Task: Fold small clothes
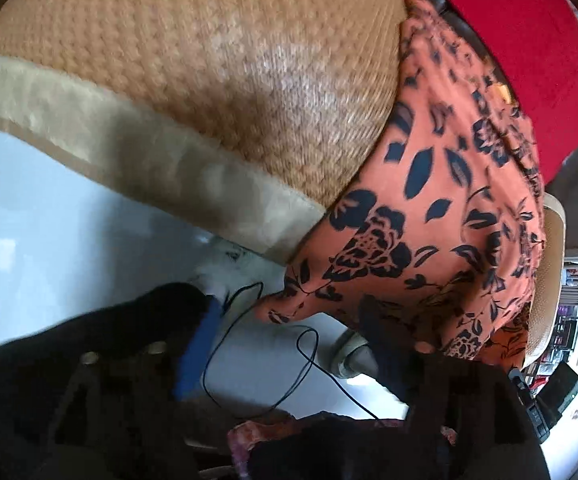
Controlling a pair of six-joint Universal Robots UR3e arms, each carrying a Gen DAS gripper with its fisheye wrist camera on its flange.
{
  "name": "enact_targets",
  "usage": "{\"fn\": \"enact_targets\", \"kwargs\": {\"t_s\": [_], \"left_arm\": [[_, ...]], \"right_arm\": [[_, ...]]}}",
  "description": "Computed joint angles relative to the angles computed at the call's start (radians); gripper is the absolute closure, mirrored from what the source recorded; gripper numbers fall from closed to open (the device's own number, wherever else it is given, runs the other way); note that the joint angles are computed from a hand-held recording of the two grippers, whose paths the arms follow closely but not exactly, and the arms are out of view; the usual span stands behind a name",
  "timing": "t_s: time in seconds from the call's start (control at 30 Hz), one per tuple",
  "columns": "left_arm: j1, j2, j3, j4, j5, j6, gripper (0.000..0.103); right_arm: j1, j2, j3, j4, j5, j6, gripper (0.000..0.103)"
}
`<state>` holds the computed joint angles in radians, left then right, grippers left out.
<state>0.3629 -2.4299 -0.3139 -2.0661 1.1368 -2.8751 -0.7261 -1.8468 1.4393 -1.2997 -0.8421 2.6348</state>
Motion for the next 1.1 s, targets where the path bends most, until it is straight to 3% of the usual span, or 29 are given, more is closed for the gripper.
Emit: {"fn": "enact_targets", "kwargs": {"t_s": [0.23, 0.4, 0.43, 0.47, 0.53, 0.63, 0.7, 0.77, 0.8, 0.87, 0.93, 1.03, 1.1], "left_arm": [[-0.071, 0.105, -0.378, 0.327, 0.092, -0.102, 0.026], [-0.118, 0.084, -0.437, 0.432, 0.133, -0.107, 0.026], [-0.12, 0.093, -0.465, 0.466, 0.127, -0.101, 0.032], [-0.118, 0.099, -0.483, 0.481, 0.109, -0.093, 0.05], [-0.113, 0.09, -0.47, 0.446, 0.048, -0.049, 0.075], [-0.117, 0.112, -0.505, 0.465, 0.025, -0.022, 0.083], [-0.112, 0.115, -0.509, 0.46, 0.0, -0.025, 0.083], [-0.114, 0.113, -0.507, 0.458, 0.001, -0.042, 0.081], [-0.12, 0.119, -0.529, 0.472, 0.007, -0.06, 0.077], [-0.12, 0.106, -0.523, 0.45, 0.011, -0.088, 0.051], [-0.124, 0.099, -0.529, 0.442, 0.017, -0.106, 0.043], [-0.124, 0.081, -0.524, 0.411, -0.007, -0.076, 0.045], [-0.13, 0.097, -0.553, 0.447, -0.018, -0.047, 0.055]], "right_arm": [[-0.069, -0.023, -0.006, 0.044, 0.024, -0.01, 0.088], [-0.008, -0.025, 0.07, -0.09, -0.003, 0.093, 0.088], [-0.011, -0.02, 0.07, -0.085, -0.014, 0.098, 0.088], [-0.005, -0.013, 0.071, -0.096, -0.037, 0.109, 0.088], [0.019, 0.016, 0.054, -0.126, -0.146, 0.158, 0.087], [0.03, 0.086, 0.007, -0.082, -0.274, 0.178, 0.084], [0.028, 0.131, -0.017, -0.052, -0.35, 0.168, 0.07], [0.047, 0.174, -0.028, -0.058, -0.428, 0.164, 0.015], [0.045, 0.181, -0.013, -0.074, -0.436, 0.154, 0.012], [0.025, 0.195, 0.019, -0.098, -0.402, 0.134, 0.012], [0.007, 0.229, 0.061, -0.145, -0.351, 0.16, 0.012], [0.027, 0.266, 0.114, -0.248, -0.322, 0.191, 0.012], [0.048, 0.265, 0.171, -0.34, -0.294, 0.191, 0.016]]}}
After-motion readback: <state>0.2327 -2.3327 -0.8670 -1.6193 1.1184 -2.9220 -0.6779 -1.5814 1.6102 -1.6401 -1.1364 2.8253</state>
